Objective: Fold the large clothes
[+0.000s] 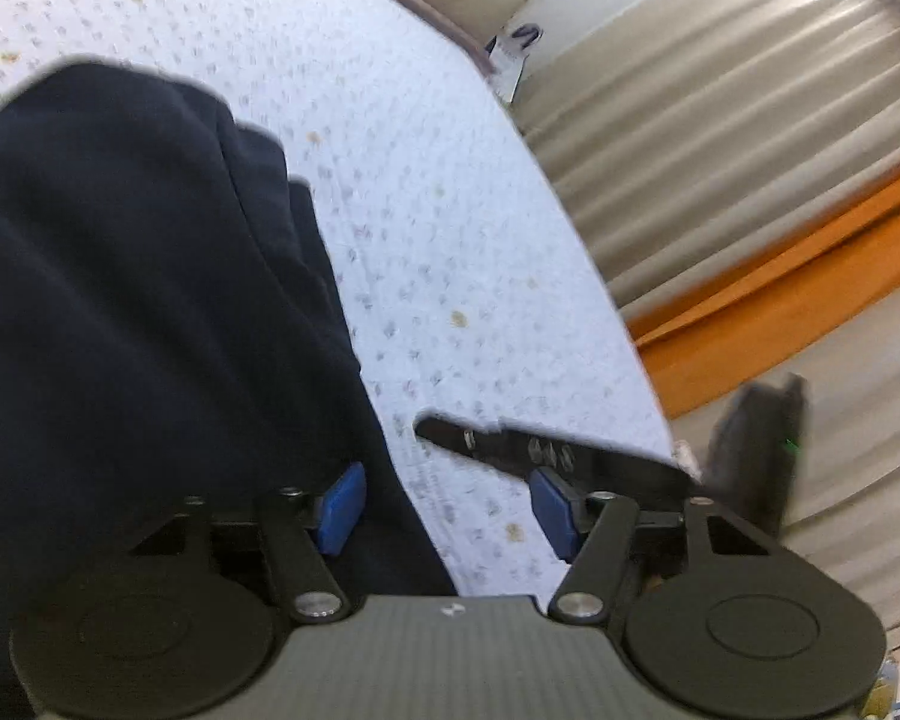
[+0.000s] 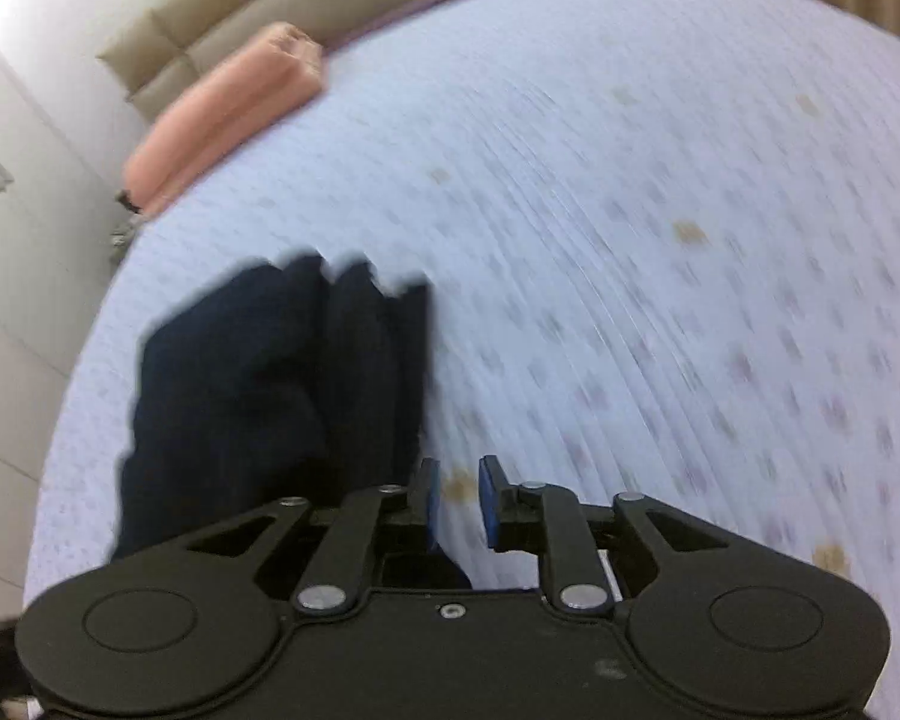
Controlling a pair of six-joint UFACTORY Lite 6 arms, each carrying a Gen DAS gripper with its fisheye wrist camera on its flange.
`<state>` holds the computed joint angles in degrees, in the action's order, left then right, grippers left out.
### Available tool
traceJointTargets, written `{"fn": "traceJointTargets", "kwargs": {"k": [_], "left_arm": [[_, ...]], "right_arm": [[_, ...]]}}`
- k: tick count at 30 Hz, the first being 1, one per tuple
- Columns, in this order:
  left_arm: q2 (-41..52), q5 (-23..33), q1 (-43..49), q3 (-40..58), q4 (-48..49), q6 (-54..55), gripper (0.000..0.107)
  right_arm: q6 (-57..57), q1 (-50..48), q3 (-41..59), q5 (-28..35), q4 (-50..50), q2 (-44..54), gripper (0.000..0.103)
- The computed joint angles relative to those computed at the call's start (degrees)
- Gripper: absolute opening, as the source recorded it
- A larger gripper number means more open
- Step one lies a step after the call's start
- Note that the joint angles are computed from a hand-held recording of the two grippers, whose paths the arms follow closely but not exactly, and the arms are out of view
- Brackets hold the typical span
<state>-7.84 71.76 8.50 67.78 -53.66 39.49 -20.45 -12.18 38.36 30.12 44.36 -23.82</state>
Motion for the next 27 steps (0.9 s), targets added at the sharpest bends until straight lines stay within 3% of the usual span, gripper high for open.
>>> {"fn": "traceJointTargets", "kwargs": {"k": [1, 2, 3, 6, 8, 11, 13, 15, 16, 18, 20, 24, 27], "left_arm": [[-1.0, -0.1, 2.1, 1.4, 0.2, -0.4, 0.060], [-4.1, 0.7, 5.9, 0.3, 0.4, 0.8, 0.060], [-5.1, 0.0, 8.2, 1.2, 0.7, 1.2, 0.060], [-4.1, -5.1, 10.5, 3.2, 3.2, 2.2, 0.057], [-2.0, -6.5, 10.5, 2.1, 4.8, 3.8, 0.043], [1.5, -2.8, 10.1, -0.8, 6.9, 7.9, 0.032], [0.1, -2.7, 10.6, -4.9, 6.7, 11.2, 0.031], [-2.3, -3.3, 11.3, -7.4, 6.8, 12.4, 0.031], [-2.1, -3.3, 11.5, -7.5, 6.4, 12.5, 0.031], [-1.1, -2.3, 12.0, -7.0, 5.6, 11.9, 0.031], [1.0, -2.1, 11.2, -6.0, 5.0, 12.8, 0.031], [1.9, 0.5, 10.4, -4.7, 4.8, 15.1, 0.031], [4.8, -2.4, 7.5, -4.8, 5.5, 15.3, 0.031]], "right_arm": [[-2.7, 1.0, 3.0, -0.8, 2.5, 3.2, 0.041], [-6.3, 2.1, 6.6, -1.0, 5.6, 6.6, 0.067], [-11.3, 3.2, 10.5, -0.8, 9.7, 10.6, 0.078], [-19.6, 6.2, 23.3, 0.9, 16.6, 24.3, 0.081], [-21.3, 7.0, 31.8, 2.7, 19.8, 33.4, 0.081], [-12.1, 8.3, 45.3, 6.2, 14.9, 47.9, 0.085], [-11.6, 8.0, 48.1, 12.1, 18.8, 53.1, 0.085], [-20.1, 9.3, 41.7, 9.9, 24.7, 49.2, 0.066], [-22.8, 9.7, 39.2, 8.9, 26.3, 47.0, 0.032], [-26.6, 8.8, 33.3, 7.6, 31.8, 41.0, 0.016], [-27.8, 6.8, 28.5, 6.9, 34.0, 34.2, 0.010], [-26.2, 4.6, 23.3, 2.4, 27.8, 23.5, 0.008], [-28.0, 4.2, 22.5, -0.3, 28.1, 27.9, 0.008]]}}
